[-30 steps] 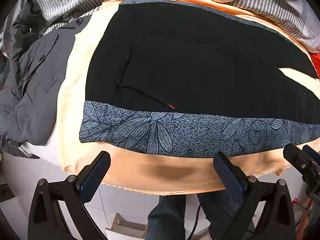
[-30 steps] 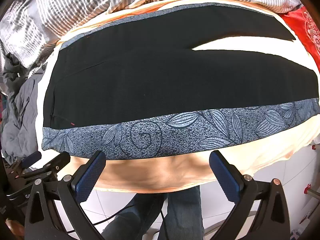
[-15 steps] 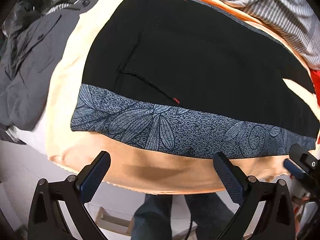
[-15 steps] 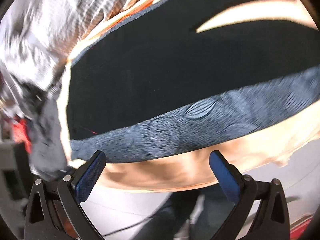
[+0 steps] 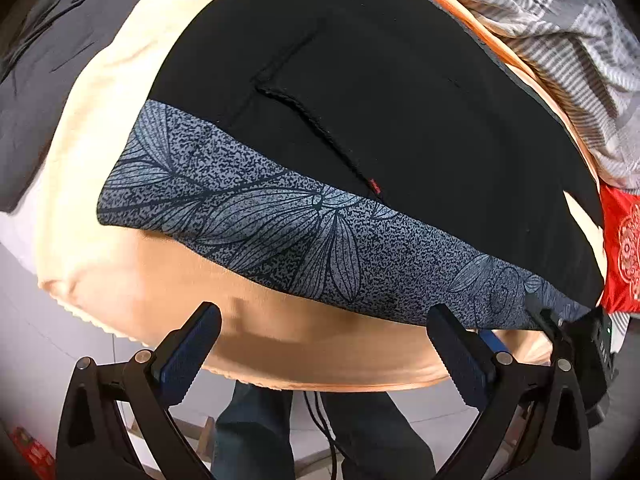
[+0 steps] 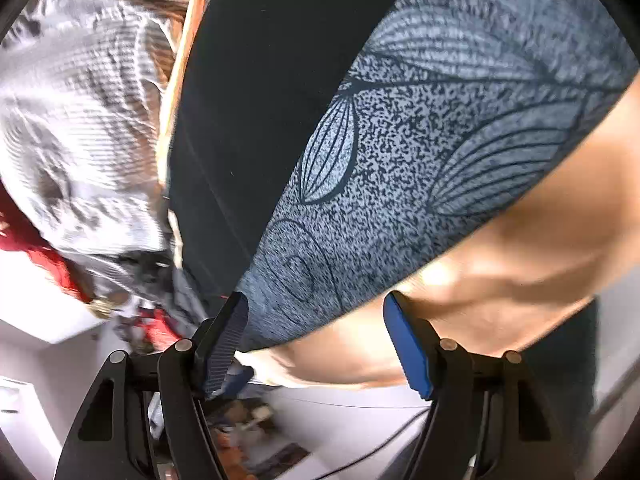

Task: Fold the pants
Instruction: 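Grasp the waistband with both grippers and lift it off the sheet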

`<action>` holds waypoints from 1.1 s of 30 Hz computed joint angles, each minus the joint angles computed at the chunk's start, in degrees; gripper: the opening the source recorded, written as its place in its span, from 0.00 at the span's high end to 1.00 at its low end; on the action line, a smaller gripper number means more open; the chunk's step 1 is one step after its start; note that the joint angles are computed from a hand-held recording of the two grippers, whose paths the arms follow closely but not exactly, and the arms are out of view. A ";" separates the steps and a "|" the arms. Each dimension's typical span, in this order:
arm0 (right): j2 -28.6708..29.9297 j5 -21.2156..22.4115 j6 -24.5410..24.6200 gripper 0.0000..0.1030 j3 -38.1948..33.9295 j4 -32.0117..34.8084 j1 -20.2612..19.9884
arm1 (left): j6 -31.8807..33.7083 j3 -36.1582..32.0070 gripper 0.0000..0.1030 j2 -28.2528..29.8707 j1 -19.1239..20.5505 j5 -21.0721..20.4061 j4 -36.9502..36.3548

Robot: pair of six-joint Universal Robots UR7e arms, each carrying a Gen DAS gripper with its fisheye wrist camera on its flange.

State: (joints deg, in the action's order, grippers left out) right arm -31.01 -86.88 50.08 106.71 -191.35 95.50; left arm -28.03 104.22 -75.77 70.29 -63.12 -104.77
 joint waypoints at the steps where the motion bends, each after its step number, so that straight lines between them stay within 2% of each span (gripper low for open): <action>1: 0.71 1.17 0.08 0.30 -0.06 -1.97 -0.36 | 1.06 0.52 0.00 -0.16 0.33 -0.07 -1.19; 4: 2.99 4.66 0.29 0.30 -1.00 -7.92 -1.30 | 3.52 0.96 0.00 -0.08 1.23 -0.64 -4.00; 6: 4.12 6.47 0.89 0.33 -1.99 -9.64 -1.82 | 3.70 0.95 0.00 0.01 1.67 -1.09 -4.41; 7: 4.52 7.40 1.39 0.48 -2.30 -10.26 -2.05 | 3.47 0.74 0.00 0.08 2.09 -2.02 -4.53; 8: 4.81 8.50 1.96 0.67 -2.78 -10.25 -2.24 | 3.10 0.57 0.00 0.05 2.57 -3.22 -4.98; 10: 4.72 10.54 2.36 0.79 -3.35 -9.95 -2.19 | 2.68 0.29 0.00 -0.01 3.55 -5.82 -6.23; 15: 2.83 12.01 2.25 0.83 -3.75 -8.35 -1.45 | 1.37 -0.15 0.00 0.00 5.87 -12.42 -11.82; 20: 1.50 12.65 2.35 0.83 -3.76 -6.86 -1.02 | 0.96 -1.60 0.00 1.56 7.87 -14.13 -14.24; 21: 1.34 12.52 2.04 0.83 -3.71 -6.41 -1.01 | -0.07 -2.05 0.04 1.95 8.59 -14.74 -14.60; 22: 1.22 12.24 1.76 0.83 -4.00 -5.50 -0.90 | -0.92 -2.30 0.13 2.22 8.76 -14.20 -14.62; 23: 1.12 11.91 1.53 0.83 -4.40 -4.48 -0.76 | -1.17 -2.88 0.16 2.45 8.66 -13.33 -13.94; 24: 1.01 11.49 1.33 0.83 -4.78 -3.45 -0.60 | -0.69 -3.29 0.32 2.58 8.19 -12.19 -13.28; 25: 0.81 10.85 1.12 0.83 -5.07 -2.30 -0.39 | 1.39 -3.37 0.61 2.52 7.66 -11.20 -12.83; 26: 0.72 10.31 0.96 0.85 -5.39 -1.32 -0.20 | 3.61 -3.84 0.73 2.69 7.45 -11.36 -11.92; 27: 0.37 9.33 0.64 0.88 -5.51 0.06 0.03 | 4.65 -4.74 0.80 2.93 7.16 -10.73 -10.58; 29: -0.31 7.30 0.41 0.91 -5.98 2.46 0.69 | 5.85 -5.49 0.85 2.52 6.45 -9.87 -10.64; 33: -2.09 5.25 -1.78 0.91 -7.79 6.29 2.09 | 7.77 -7.57 0.85 1.52 4.28 -9.76 -10.52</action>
